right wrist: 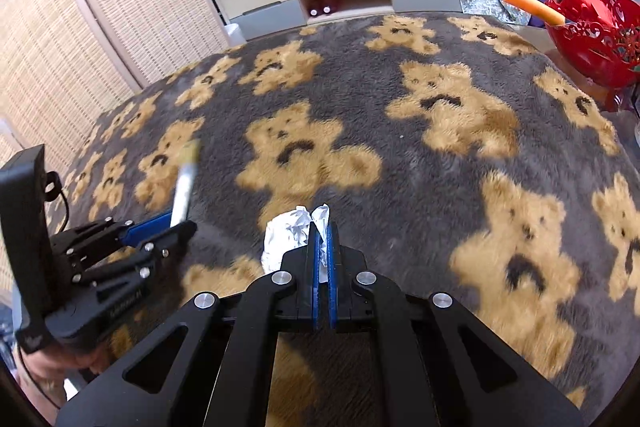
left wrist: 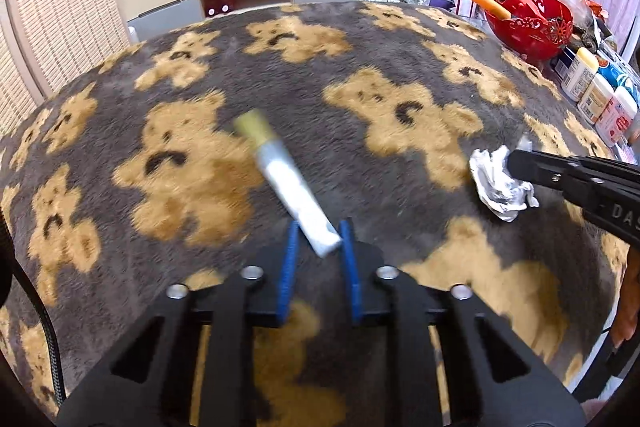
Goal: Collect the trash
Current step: 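Carry the marker and foil over the bin and open both tools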
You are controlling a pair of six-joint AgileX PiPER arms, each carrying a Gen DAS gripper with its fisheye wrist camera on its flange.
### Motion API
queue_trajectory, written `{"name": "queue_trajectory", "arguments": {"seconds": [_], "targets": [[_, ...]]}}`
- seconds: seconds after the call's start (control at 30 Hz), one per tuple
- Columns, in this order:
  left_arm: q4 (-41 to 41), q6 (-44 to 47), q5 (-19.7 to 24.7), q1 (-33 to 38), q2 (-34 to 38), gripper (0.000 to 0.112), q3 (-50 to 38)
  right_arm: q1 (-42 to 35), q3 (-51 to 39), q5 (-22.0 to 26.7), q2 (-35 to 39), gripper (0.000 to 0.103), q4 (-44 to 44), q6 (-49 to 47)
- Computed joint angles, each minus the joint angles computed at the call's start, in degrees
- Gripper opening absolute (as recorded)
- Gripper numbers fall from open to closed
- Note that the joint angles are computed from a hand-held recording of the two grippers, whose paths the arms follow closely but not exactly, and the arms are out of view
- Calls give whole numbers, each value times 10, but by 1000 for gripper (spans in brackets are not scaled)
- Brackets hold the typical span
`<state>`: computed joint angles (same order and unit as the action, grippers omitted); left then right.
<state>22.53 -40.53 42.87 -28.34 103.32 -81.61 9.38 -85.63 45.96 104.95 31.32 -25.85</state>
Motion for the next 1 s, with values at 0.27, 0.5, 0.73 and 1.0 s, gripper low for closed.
{"name": "queue_trajectory", "arguments": {"seconds": [0.27,0.5,0.73,1.0], "targets": [[0,-25,-28,-19,-104,12,133,25,93,-11,-84,5,6,-6],[8,-94,-11,-74,-198,12,225,36,181,-23,-187,4,8,9],[61,-229,57,-200,-298,12,284,46,255,0,-312,4,-12,34],[128,-438,172,-409,-352,12,317,44,375,31,-463,5,-36,76]]}}
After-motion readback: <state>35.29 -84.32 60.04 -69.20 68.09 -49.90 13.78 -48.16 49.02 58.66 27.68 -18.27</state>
